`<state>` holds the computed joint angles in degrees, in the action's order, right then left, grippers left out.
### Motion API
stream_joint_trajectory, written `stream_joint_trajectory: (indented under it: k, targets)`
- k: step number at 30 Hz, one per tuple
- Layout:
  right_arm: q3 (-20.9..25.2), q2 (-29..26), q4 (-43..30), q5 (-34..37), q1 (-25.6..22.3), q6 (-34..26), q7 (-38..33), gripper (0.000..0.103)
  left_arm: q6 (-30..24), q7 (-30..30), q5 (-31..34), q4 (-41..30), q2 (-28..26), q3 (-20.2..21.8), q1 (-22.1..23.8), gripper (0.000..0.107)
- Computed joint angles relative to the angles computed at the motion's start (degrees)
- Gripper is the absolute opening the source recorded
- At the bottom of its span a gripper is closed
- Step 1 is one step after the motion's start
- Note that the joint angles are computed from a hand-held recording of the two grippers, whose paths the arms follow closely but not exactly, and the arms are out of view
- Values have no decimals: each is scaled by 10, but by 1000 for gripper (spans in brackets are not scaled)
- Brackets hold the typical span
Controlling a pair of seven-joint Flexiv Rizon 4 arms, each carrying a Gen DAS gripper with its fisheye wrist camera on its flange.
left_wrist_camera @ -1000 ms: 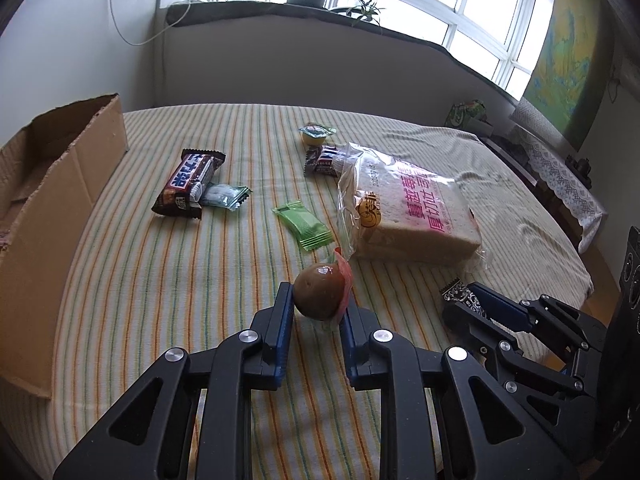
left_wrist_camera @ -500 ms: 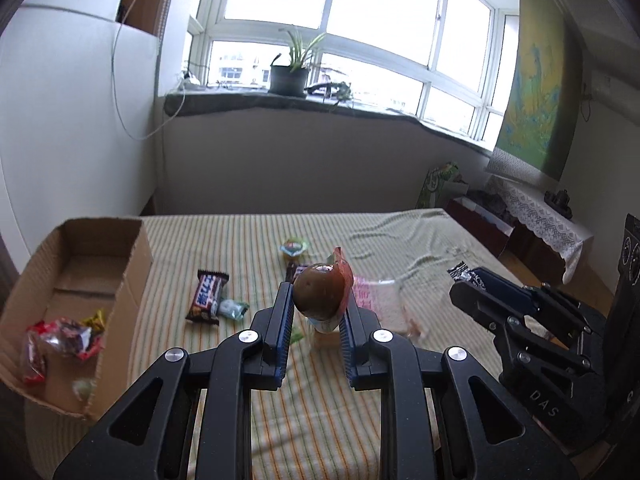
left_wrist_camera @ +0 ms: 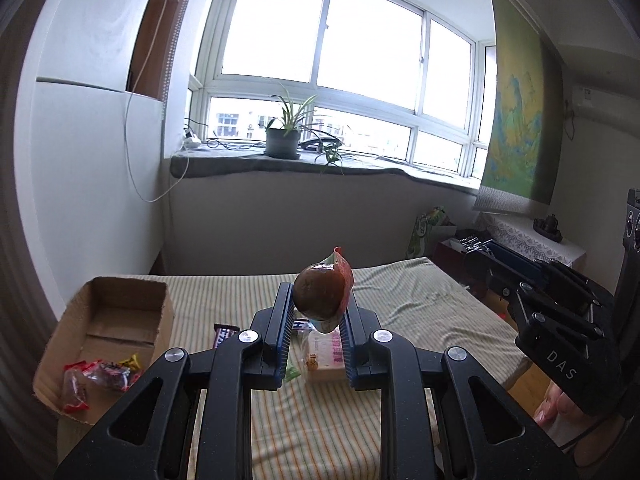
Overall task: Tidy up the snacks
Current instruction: 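Carry the black packet and bagged fruit to the cardboard box and open both tools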
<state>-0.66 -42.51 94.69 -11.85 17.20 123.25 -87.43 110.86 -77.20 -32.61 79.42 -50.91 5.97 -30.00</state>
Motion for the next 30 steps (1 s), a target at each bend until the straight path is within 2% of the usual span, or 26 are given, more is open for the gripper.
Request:
stream_joint_trajectory:
  k: [5,8,13,17,23,27,30]
  targets:
    - [13,-14,-24,-26,1,-20,7,27,12,-6,-13,18,4,7,0,20]
    - [27,-28,-46,-54,1,-37,15,27,19,-7,-43,33,5,27,-9,20]
    - [78,-65,-100,-138,-16,-75,43,27,48,1,-92,75,16,40,-12,20]
    - [146,-107,-152,-233,-39,-108,69,27,74,23,-157,114,28,50,-17,20]
    - [298,-186,-225,-373,-85,-175,71,27,115,67,-259,170,48,50,-20,20]
    - [387,-227,-256,-393,-97,-222,18,27,141,89,-300,193,61,35,-10,20]
    - [420,-248,-277,-385,-94,-245,-16,27,158,103,-314,200,65,19,1,20]
